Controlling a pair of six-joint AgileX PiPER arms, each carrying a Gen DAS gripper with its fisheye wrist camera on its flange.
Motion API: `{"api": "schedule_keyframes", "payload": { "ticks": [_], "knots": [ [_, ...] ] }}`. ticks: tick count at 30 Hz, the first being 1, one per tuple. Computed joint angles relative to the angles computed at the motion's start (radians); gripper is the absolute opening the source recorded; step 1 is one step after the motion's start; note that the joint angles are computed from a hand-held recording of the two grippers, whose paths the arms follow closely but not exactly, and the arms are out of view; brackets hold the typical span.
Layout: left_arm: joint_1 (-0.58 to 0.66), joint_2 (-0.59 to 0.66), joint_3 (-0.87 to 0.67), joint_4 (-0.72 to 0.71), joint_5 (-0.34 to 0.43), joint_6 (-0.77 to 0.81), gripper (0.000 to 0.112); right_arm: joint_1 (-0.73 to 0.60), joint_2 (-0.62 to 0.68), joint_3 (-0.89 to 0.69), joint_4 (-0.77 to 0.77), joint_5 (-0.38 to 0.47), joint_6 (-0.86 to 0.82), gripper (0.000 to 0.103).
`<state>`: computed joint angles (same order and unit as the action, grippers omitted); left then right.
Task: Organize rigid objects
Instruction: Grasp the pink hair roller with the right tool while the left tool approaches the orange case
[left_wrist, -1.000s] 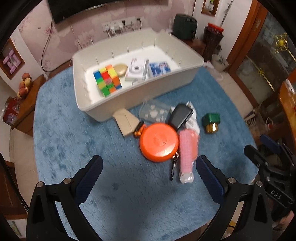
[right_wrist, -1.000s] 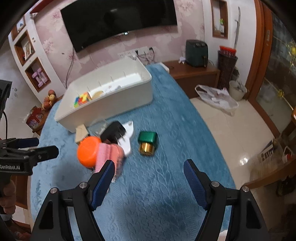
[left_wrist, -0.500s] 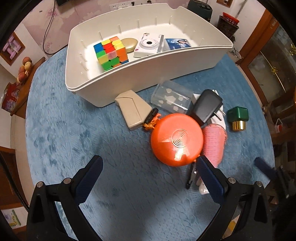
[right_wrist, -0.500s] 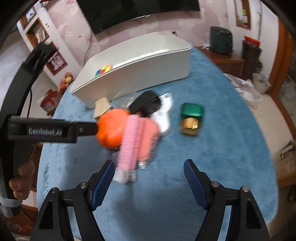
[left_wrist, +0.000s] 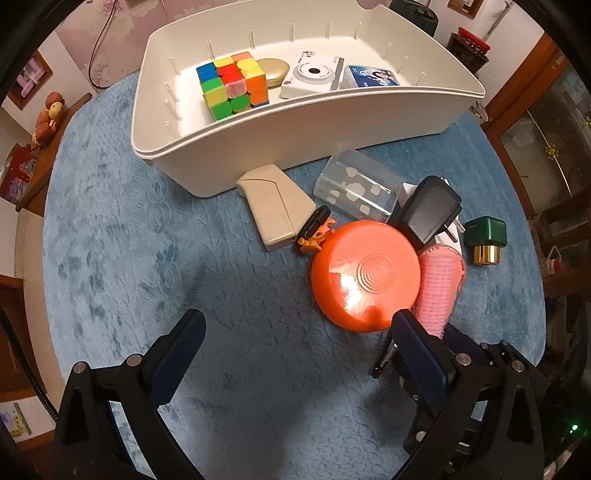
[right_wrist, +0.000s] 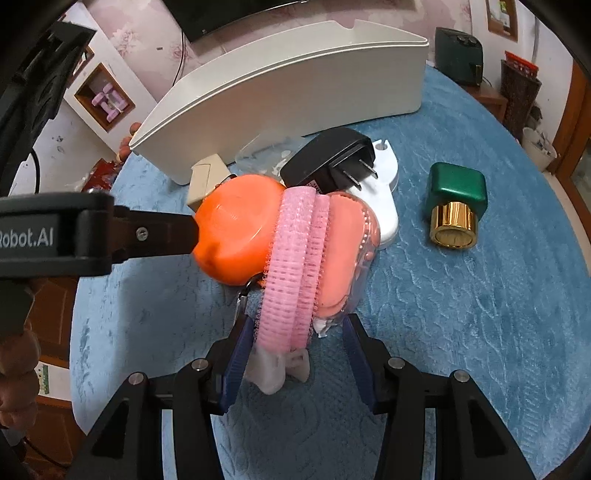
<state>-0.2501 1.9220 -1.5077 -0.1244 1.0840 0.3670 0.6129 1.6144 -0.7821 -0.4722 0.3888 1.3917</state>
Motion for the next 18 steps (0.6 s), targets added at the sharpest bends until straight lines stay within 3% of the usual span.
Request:
{"api": "schedule_keyframes", "payload": {
  "ticks": [1,2,18],
  "knots": [
    [-0.001,0.001,0.0,-0.002,0.001,0.0,0.101,-0.009,-0.005,0.008,0.029,-0.028,-0.032,0.031],
    [-0.004,0.008,-0.006,-0.006,0.005,-0.003,0.101,-0.012,-0.011,0.015,0.056,-0.039,-0.056,0.029],
    [-0.094,0.193,-0.215,-0.008,0.107,-0.173,0.101,-0.089,-0.161,0.167,0.087,-0.058,-0.026,0.029]
  ]
}}
